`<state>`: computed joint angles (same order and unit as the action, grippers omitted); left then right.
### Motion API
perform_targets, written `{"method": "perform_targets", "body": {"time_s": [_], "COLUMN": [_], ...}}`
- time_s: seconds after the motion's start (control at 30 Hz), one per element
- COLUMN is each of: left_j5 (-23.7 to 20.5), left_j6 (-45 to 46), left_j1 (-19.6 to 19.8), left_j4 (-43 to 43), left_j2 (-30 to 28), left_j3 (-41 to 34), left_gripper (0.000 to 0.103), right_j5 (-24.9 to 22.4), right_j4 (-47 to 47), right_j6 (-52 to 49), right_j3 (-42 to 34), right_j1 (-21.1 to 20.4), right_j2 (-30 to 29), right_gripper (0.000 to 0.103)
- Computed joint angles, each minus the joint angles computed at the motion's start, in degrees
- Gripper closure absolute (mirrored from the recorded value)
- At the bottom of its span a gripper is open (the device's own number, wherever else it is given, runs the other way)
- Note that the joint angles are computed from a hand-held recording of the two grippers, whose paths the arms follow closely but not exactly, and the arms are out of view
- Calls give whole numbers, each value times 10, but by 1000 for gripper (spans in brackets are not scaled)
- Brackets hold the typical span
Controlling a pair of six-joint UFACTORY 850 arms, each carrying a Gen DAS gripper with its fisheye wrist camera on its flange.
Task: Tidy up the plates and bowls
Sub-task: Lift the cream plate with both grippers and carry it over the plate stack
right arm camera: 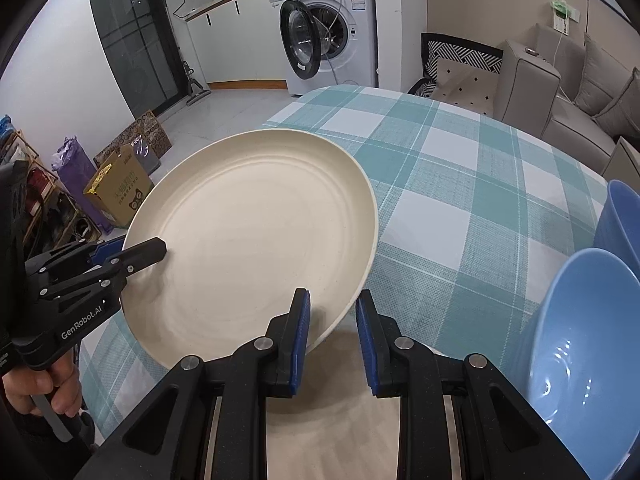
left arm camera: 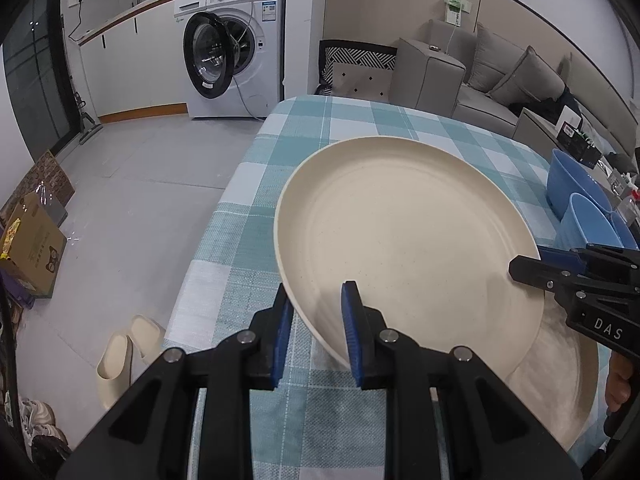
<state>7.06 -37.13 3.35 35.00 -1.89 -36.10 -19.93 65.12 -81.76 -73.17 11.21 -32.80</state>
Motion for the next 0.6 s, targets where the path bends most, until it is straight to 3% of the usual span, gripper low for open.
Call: {"method": "perform_targets", "body": {"time_s": [0.37,0.6], "left_j5": [-2,-5], "left_j6": [23,110], "left_j1": [-22,-42], "left_j4": [-19,-106], "left_j2": [21,40], "left_j3": [16,31], "left_gripper": [80,80], "right_j5": [-19,-26], "right_j4": [45,71], "right_j6": [-54,-90], "right_j3": [42,71], "right_j1": [-27,-42], "right_j2": [31,52], "right_gripper": [79,79]}}
